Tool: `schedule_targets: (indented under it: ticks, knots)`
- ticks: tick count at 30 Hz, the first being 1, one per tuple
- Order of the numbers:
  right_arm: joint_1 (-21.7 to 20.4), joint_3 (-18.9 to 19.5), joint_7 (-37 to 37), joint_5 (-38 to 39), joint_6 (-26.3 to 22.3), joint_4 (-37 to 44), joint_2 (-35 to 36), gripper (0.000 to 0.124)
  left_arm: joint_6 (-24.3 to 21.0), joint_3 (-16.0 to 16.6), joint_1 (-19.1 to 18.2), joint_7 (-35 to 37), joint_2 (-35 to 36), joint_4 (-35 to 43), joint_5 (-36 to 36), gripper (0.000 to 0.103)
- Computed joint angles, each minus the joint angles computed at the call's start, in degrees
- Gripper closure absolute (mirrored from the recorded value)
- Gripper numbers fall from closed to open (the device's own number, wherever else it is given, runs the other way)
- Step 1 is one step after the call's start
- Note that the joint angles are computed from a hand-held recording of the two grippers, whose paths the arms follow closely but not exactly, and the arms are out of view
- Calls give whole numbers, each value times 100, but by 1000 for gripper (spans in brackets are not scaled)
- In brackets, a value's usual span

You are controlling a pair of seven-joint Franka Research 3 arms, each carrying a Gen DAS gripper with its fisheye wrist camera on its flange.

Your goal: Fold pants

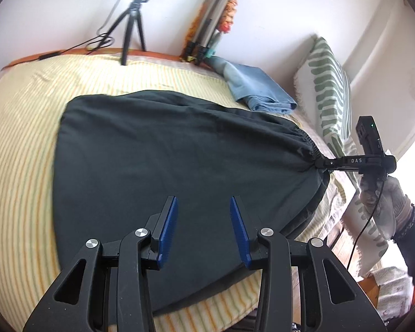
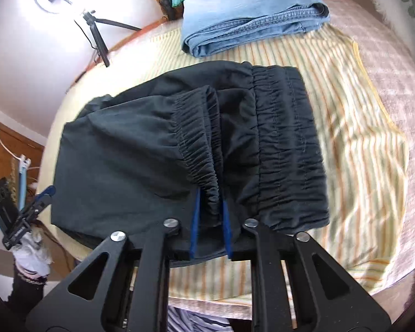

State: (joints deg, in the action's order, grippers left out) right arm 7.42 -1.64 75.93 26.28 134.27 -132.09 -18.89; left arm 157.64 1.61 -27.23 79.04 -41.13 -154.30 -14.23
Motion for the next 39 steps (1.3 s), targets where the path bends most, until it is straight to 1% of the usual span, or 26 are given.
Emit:
schedule_targets:
  ticks: [1,2,4,6,8,9,10,11,12,13,14,16,19,20,22,23,24,25,26,27,29,31,33,35,38,39]
  knots:
    - [-17,70,53,-82,218,-48,-83,96,-49,-84,103,-103,-112,-47,42,57]
    - [11,92,0,-89,399,-93,-169,95,-83,-205,255,-252,-266,-129,125,52]
    - [239,58,-388,134,670,-74,-257,95,-189,-393,546,-559,-632,-310,337,52]
    - [378,100,-604,158,670,66,-159,94,-353,-574,878,-940,-982,-472,592,52]
    - [486,212,-702,74,666,262,91,94,-442,-601,1048,-1260,-1224,-626,759,52]
    - [534,264,-737,23,652,391,282,94,-513,-543,1095,-1397,-1358,-727,794,52]
    - [540,331,-686,-105,662,489,445,94,-574,-519,1132,-1512,-1415,-784,841,52]
    - [504,445,-533,-414,746,583,644,94,-670,-502,1186,-1636,-1480,-844,886,52]
    - [435,568,-240,-867,859,645,822,94,-722,-472,1200,-1721,-1545,-909,917,52]
    - [396,633,42,-1239,835,744,999,94,-754,-438,1214,-1807,-1593,-972,934,52]
    - [409,616,168,-1348,683,866,1160,94,-757,-418,1231,-1883,-1616,-1019,957,52]
    - [441,531,326,-1320,304,1108,1420,94,-648,-285,1170,-1985,-1602,-1128,902,52]
    - [511,534,650,-1488,169,1259,1365,94,-336,-47,984,-2028,-1427,-1220,716,52]
    - [557,531,610,-1355,150,1300,1320,93,-241,-37,958,-2054,-1364,-1233,687,54]
    - [693,533,375,-874,57,1459,1248,83,-23,-38,912,-2084,-1216,-1238,660,55]
    - [758,550,284,-706,24,1542,1248,73,84,-82,938,-2138,-1179,-1256,673,62]
    - [847,590,171,-540,-45,1690,1279,69,223,-51,895,-2158,-1117,-1273,651,70]
    - [917,624,93,-438,-133,1839,1342,68,274,-13,852,-2164,-1089,-1281,641,84]
    - [1005,670,8,-311,-305,2073,1464,68,351,-6,829,-2179,-1097,-1314,642,89]
    - [1085,724,-38,-235,-449,2297,1597,68,496,-21,799,-2198,-1083,-1344,648,91]
    - [1249,852,4,-260,-640,2752,1912,68,643,-88,785,-2226,-1106,-1364,736,93]
    - [1409,951,107,-405,-787,3183,2207,68,755,-229,812,-2244,-1113,-1343,909,95]
    - [1606,1050,233,-623,-947,3608,2518,68,860,-277,763,-2230,-1066,-1290,1053,95]
    - [1799,1113,415,-829,-1221,4220,2982,68,953,-305,738,-2240,-982,-1228,1165,96]
    - [2107,1128,789,-1159,-1517,4986,3574,68,1060,-241,625,-2249,-901,-1184,1242,96]
    - [2206,1113,868,-1303,-1661,5357,3880,68,1080,-233,610,-2260,-877,-1176,1261,96]
